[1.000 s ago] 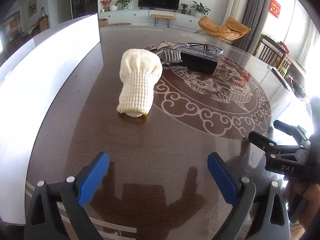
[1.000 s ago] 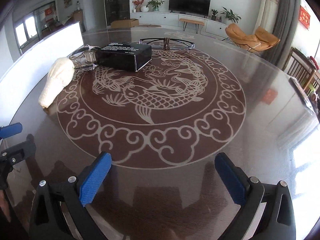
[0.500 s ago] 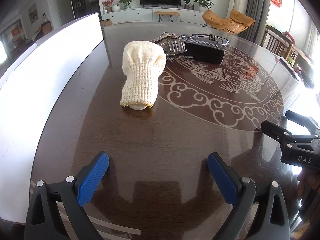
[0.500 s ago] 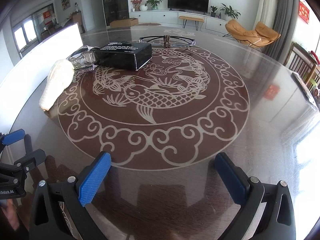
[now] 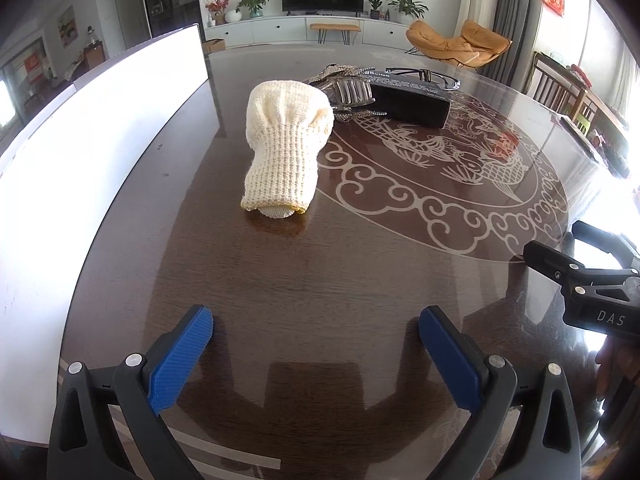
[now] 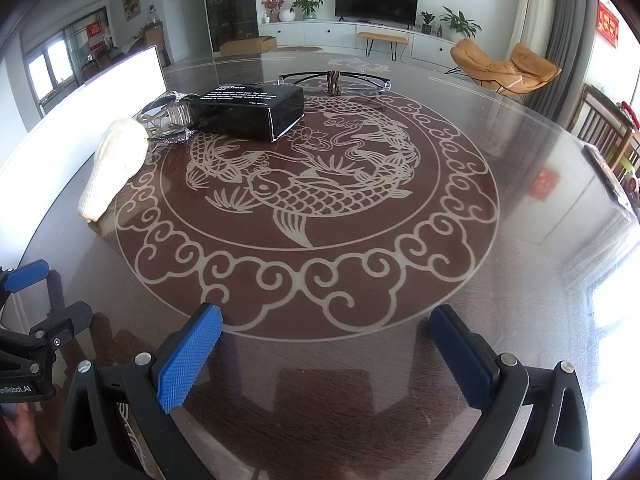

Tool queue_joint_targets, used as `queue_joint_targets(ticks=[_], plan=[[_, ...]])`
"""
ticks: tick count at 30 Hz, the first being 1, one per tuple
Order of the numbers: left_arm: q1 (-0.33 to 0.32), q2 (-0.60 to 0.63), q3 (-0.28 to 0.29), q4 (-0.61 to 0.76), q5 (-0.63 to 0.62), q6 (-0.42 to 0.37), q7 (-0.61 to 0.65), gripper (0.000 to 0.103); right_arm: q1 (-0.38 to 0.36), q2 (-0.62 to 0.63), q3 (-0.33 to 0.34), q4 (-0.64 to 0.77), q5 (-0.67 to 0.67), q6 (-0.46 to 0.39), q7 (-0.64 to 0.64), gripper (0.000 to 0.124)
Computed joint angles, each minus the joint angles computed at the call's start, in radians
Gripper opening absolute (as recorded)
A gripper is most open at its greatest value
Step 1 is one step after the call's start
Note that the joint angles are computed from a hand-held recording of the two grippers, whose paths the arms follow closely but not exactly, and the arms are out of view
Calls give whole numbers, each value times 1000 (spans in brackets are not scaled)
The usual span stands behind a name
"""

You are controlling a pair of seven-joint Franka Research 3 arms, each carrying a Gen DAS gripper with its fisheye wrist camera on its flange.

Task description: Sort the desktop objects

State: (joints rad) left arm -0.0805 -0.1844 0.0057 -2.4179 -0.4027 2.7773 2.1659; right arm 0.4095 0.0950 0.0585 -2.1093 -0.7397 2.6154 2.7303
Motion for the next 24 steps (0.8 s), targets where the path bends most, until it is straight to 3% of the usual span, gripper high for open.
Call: queue_joint_targets(ticks=[24], plan=[[4,2,-3,2,9,-1,-9,103,2,1,-1,1,0,0,1,103]])
